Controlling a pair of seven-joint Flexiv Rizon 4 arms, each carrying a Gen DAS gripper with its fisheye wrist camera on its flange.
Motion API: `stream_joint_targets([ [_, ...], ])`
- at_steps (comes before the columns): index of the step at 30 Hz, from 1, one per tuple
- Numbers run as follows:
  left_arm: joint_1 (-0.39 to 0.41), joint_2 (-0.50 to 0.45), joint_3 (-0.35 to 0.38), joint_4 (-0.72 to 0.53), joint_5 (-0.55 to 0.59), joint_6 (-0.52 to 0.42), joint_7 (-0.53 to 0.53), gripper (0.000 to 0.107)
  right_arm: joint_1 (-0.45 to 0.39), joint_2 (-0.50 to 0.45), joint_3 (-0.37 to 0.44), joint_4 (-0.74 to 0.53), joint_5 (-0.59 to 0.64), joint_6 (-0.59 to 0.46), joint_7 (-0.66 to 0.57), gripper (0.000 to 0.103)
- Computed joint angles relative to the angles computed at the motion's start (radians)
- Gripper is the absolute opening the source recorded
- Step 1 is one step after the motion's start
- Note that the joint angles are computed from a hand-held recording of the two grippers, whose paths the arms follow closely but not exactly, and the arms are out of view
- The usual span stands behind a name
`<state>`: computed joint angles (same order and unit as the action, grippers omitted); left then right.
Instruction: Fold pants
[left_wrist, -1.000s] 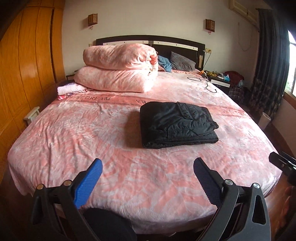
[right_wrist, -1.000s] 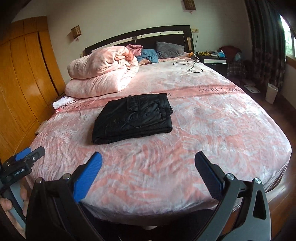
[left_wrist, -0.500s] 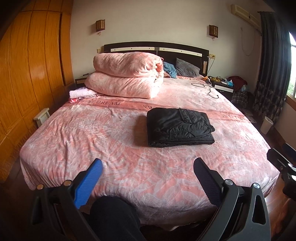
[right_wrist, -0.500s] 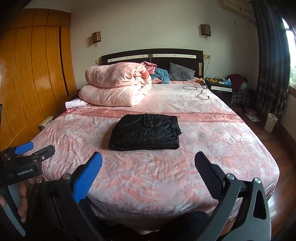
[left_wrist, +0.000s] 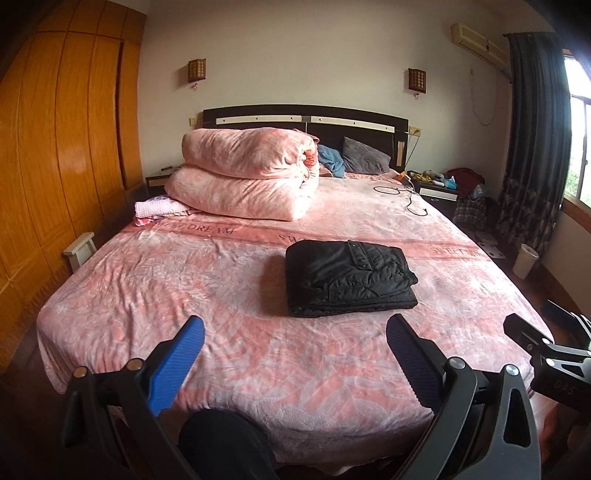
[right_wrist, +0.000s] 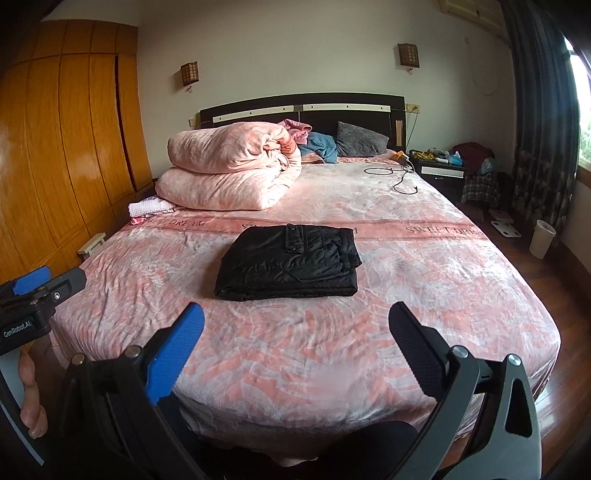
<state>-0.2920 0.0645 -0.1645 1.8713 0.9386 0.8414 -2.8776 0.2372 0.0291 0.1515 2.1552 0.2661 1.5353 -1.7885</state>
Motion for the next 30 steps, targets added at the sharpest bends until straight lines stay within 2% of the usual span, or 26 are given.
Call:
stream_joint_targets([
  [6, -0.002, -0.005, 0.000, -0.006, -0.013, -0.007, 0.004, 0.099, -0.003, -0.008, 0.000, -0.006, -0.014, 0.004, 0.008, 0.100],
  [15, 0.010, -0.030, 0.018, -0.007, -0.028, 0.029, 0.007, 0.099, -0.016, -0.055, 0.012, -0.038, -0.030, -0.003, 0.016, 0.100],
  [23, 0.023, -0.075, 0.062, -0.005, -0.081, 0.121, 0.039, 0.099, -0.039, -0.113, 0.031, -0.062, -0.098, 0.002, 0.071, 0.100],
  [30, 0.019, -0.104, 0.089, -0.010, -0.105, 0.155, 0.051, 0.099, -0.063, -0.143, 0.046, -0.071, -0.148, 0.010, 0.114, 0.100],
])
